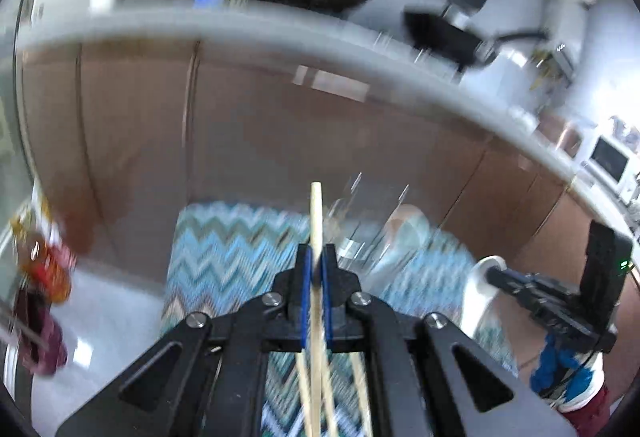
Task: Organize utensils
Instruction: 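Lift both items and release them into the utensil holder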
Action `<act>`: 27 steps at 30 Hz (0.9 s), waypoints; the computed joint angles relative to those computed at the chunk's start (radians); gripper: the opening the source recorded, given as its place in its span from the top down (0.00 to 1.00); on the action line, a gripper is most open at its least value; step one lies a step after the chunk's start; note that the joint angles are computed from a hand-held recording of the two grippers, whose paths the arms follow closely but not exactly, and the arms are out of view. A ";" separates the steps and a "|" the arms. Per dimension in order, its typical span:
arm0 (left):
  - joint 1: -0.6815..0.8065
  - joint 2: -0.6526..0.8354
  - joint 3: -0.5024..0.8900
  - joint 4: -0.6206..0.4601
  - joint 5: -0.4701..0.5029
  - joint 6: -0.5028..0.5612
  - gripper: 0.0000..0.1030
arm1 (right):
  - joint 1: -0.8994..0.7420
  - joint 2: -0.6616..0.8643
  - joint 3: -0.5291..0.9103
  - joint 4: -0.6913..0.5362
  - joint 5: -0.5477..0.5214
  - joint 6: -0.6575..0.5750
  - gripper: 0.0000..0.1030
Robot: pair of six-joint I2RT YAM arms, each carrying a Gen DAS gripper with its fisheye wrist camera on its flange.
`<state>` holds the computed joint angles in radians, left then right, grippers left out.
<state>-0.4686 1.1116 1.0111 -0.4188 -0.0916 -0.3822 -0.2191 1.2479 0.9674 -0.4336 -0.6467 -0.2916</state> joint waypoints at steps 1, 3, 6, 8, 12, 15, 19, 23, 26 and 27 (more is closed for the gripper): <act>-0.023 -0.002 0.026 0.032 -0.037 0.004 0.95 | 0.014 -0.023 0.008 0.049 0.027 0.041 0.95; -0.049 0.018 0.069 0.083 -0.094 0.011 0.95 | 0.037 -0.042 0.024 0.126 0.077 0.106 0.95; -0.060 0.092 0.147 0.191 -0.131 -0.010 0.95 | 0.086 -0.035 0.032 0.279 0.174 0.178 0.95; -0.070 0.142 0.178 0.282 -0.171 -0.013 0.95 | 0.125 -0.003 0.039 0.371 0.247 0.201 0.95; -0.095 0.279 0.229 0.446 -0.285 0.016 0.95 | 0.191 0.087 0.058 0.511 0.369 0.224 0.95; -0.100 0.416 0.287 0.517 -0.357 0.032 0.95 | 0.213 0.166 0.041 0.618 0.418 0.229 0.95; -0.096 0.532 0.314 0.591 -0.373 0.022 0.95 | 0.231 0.235 0.012 0.723 0.464 0.217 0.95; -0.107 0.607 0.283 0.707 -0.399 0.047 0.95 | 0.243 0.285 -0.020 0.795 0.480 0.207 0.95; -0.115 0.624 0.235 0.763 -0.399 0.051 0.93 | 0.240 0.312 -0.045 0.831 0.462 0.202 0.91; -0.116 0.621 0.218 0.780 -0.399 0.054 0.93 | 0.239 0.316 -0.055 0.839 0.456 0.200 0.90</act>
<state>-0.5845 1.7327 1.2292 0.3609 -0.4907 -0.3281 0.0194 1.5641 0.9123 0.4053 -0.1902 -0.0915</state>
